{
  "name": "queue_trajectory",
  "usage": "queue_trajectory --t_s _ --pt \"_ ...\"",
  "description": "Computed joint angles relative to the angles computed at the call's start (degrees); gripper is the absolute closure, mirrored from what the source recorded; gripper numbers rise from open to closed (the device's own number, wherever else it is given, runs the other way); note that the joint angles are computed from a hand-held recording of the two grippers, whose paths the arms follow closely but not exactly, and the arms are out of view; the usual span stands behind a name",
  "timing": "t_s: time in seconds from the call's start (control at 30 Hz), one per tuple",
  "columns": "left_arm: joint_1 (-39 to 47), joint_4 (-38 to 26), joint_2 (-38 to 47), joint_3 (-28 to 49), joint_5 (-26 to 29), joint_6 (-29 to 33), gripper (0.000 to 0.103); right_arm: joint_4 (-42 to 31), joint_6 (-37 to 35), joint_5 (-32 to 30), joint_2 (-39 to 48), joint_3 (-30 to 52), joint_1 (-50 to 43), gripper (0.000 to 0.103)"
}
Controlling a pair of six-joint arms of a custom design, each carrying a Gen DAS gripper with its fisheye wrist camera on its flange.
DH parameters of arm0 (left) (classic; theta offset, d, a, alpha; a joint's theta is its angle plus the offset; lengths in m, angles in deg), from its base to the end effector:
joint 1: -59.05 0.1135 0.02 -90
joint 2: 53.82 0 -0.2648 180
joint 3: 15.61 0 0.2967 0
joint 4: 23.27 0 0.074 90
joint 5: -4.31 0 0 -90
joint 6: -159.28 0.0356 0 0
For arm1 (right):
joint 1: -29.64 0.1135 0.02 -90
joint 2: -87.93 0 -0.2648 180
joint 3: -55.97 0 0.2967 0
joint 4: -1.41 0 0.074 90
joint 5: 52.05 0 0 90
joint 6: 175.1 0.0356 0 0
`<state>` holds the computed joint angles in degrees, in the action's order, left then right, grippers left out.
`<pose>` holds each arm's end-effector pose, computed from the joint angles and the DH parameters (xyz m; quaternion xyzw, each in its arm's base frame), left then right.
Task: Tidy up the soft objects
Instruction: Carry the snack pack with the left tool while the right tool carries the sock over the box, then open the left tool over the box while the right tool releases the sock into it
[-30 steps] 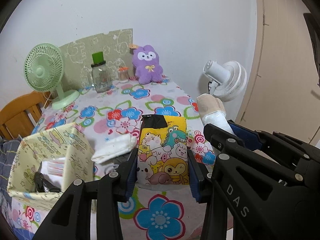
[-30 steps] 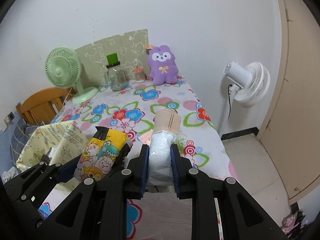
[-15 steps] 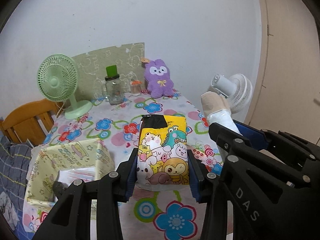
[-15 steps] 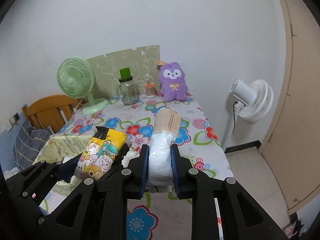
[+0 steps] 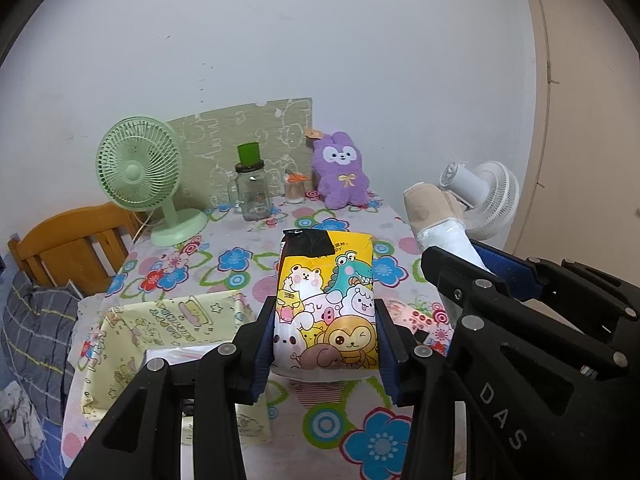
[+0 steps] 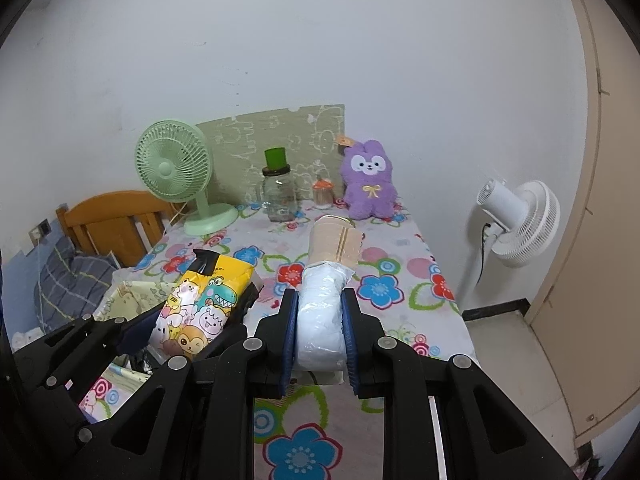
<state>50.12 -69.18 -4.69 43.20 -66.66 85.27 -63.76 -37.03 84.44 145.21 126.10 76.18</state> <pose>0.2215 -0.0466 0.3000 0.2628 0.8428 -0.1197 0.4542 0.1744 0.1465 0.3243 0.1390 0.8678 -0.0352 0.4757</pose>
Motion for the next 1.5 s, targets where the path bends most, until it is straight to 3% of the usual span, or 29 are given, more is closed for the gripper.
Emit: queue_trajectory --t_s 0.7,1.5 --pt "10.95 2.37 9.09 3.75 4.27 4.54 0.057 10.35 -6.03 -7.60 11.29 4.59 -2.11 0.079" --pt "19.73 6.91 23.42 8.18 4.65 9.23 0.054 22.07 -11.23 -17.59 27.29 11.11 -3.89 0.079"
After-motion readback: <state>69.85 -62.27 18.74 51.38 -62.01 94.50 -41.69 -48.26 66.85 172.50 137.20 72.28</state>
